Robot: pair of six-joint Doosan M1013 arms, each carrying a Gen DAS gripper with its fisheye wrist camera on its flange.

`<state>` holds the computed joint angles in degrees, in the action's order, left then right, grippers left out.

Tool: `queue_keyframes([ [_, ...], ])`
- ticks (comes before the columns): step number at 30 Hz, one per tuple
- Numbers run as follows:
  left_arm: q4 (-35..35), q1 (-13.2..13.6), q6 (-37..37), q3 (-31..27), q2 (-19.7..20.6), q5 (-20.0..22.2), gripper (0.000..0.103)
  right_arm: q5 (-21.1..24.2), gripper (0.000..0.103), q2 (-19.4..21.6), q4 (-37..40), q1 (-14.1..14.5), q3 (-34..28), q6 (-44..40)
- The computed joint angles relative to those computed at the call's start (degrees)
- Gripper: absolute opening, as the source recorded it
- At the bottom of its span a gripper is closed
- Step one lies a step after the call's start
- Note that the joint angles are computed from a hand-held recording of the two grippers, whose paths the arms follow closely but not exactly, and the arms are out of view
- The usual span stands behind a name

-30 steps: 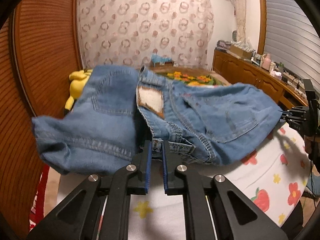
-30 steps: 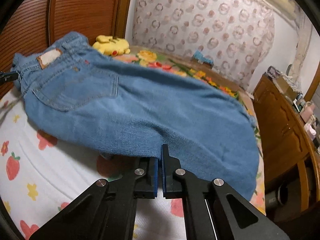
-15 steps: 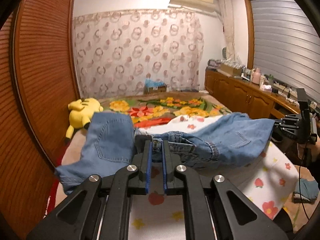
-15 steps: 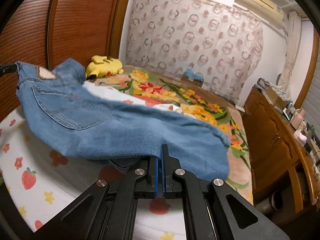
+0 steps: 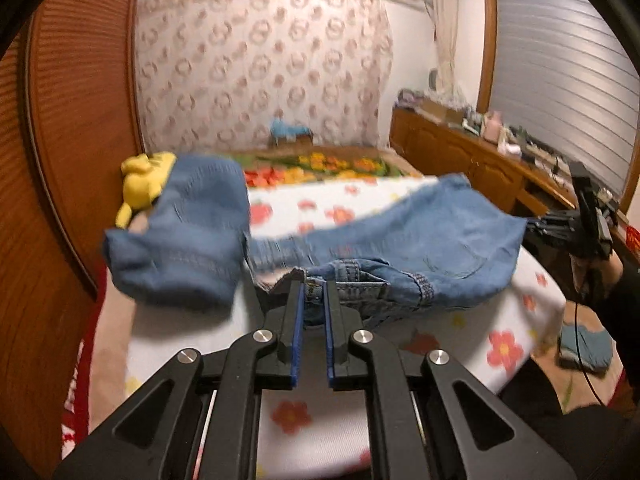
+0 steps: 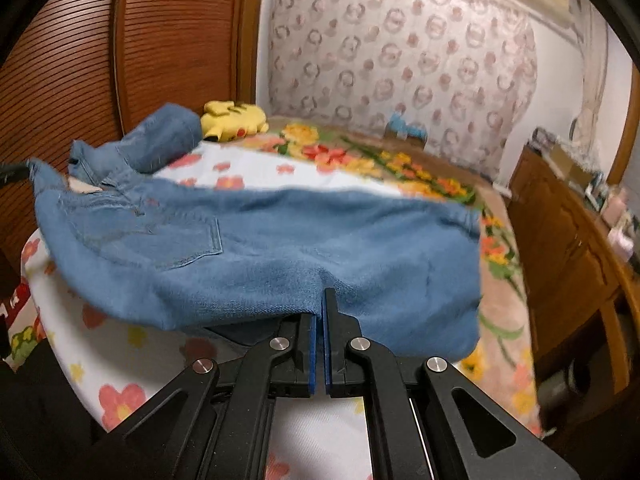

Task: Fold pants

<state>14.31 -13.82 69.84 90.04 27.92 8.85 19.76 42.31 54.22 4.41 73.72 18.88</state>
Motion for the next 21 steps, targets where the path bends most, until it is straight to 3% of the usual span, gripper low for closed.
queue_keyframes([
  [5, -4.85, -0.66, 4.84, 1.35, -0.76, 1.33, 0.01, 2.28, 0.007, 0.13, 0.51, -1.11, 0.27, 2.43],
  [7, 2.34, -0.79, -1.73, 1.71, -1.19, 1.32, 0.015, 2.81, 0.009, -0.11, -0.52, -1.17, 0.18, 4.12],
  [8, 4.33, -0.93, -3.72, 1.65, -1.32, 1.44, 0.02, 2.76, 0.011, -0.2, -1.02, -1.05, 0.16, 4.99],
  [10, 5.93, -0.85, -5.43, 1.89, -1.67, 0.53, 0.046, 2.87, 0.013, -0.64, -0.86, -0.97, 0.53, 5.42],
  [13, 5.4, -0.86, -4.37, 1.22, -1.36, -0.06, 0.068, 2.65, 0.015, -1.58, 2.98, -1.23, 2.3, 2.3],
  [18, -9.25, -1.01, 9.71, -1.57, 0.94, 0.31, 0.071, 0.62, 0.032, -2.22, 10.13, -1.96, 4.55, -2.31],
  [21, -18.11, -1.39, 18.47, -3.7, 2.64, 0.73, 0.071, -1.29, 0.037, -1.83, 10.4, -2.52, 4.49, 0.3],
])
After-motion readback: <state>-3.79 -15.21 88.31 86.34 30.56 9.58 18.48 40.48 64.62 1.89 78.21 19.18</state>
